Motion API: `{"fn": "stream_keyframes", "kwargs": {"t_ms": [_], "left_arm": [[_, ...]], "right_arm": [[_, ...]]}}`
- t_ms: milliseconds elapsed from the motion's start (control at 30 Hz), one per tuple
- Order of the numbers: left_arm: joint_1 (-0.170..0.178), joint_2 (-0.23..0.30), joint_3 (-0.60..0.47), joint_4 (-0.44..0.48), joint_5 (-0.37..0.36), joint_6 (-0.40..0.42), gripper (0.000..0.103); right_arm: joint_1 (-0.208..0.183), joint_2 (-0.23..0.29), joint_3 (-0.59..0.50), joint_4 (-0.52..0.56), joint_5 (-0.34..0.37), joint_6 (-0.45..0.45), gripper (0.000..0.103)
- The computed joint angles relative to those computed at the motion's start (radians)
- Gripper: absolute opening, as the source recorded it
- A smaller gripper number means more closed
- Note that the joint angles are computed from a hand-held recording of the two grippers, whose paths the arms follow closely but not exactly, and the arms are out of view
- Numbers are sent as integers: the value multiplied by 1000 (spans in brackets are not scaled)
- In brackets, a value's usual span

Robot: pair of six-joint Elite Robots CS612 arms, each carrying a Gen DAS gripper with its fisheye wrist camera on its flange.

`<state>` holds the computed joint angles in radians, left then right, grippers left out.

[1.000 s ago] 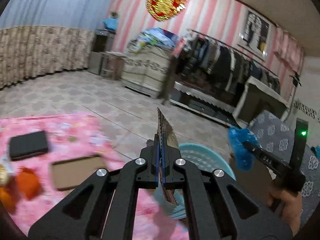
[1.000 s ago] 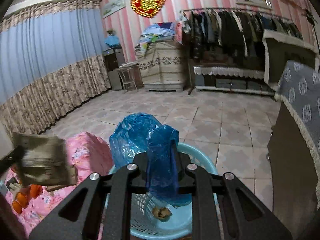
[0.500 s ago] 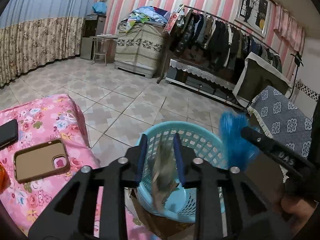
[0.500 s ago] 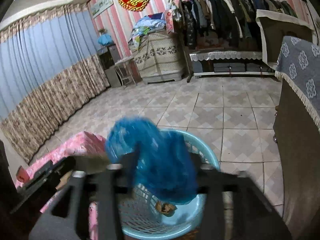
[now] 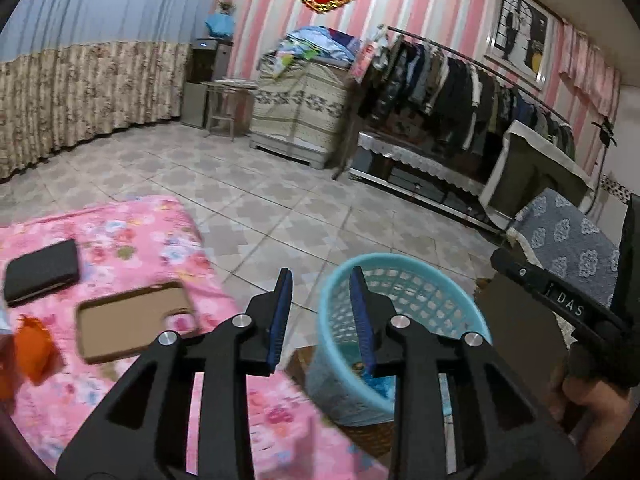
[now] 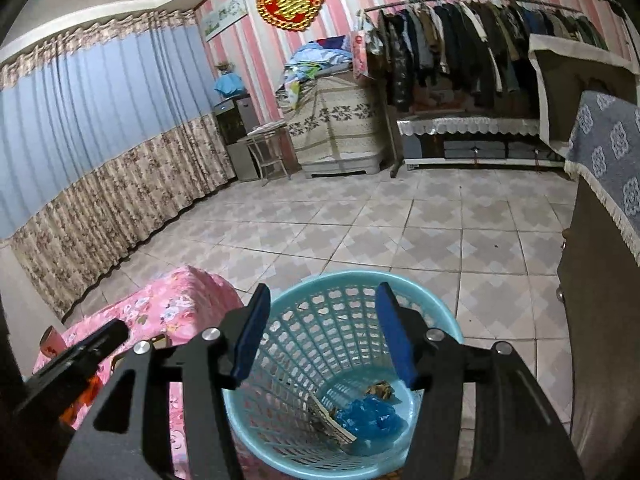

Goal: Collect trash
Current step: 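Move both grippers back toward the orange peels on the bedspread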

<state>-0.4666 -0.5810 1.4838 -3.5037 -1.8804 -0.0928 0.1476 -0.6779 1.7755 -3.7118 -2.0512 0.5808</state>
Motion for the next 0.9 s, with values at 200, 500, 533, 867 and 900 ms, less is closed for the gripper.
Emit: {"fn": "stream_keyframes", "kwargs": {"t_ms": [200, 500, 533, 867, 900], "left_arm": [[44, -76, 138, -127, 143, 91, 62], [136, -163, 354, -468, 313, 17, 87], [143, -168, 369, -498, 313, 16, 87], [192, -164, 420, -718, 381, -19, 90], [193, -161, 420, -726, 387, -20, 90]], "right_arm": [[46, 5, -54, 23, -49, -63, 76], [172, 70, -244, 82, -79, -129, 91], [186, 83, -268, 74, -72, -136, 91], [296, 178, -380, -54, -194, -233, 91], [303, 183, -381, -82, -212, -238, 91]]}}
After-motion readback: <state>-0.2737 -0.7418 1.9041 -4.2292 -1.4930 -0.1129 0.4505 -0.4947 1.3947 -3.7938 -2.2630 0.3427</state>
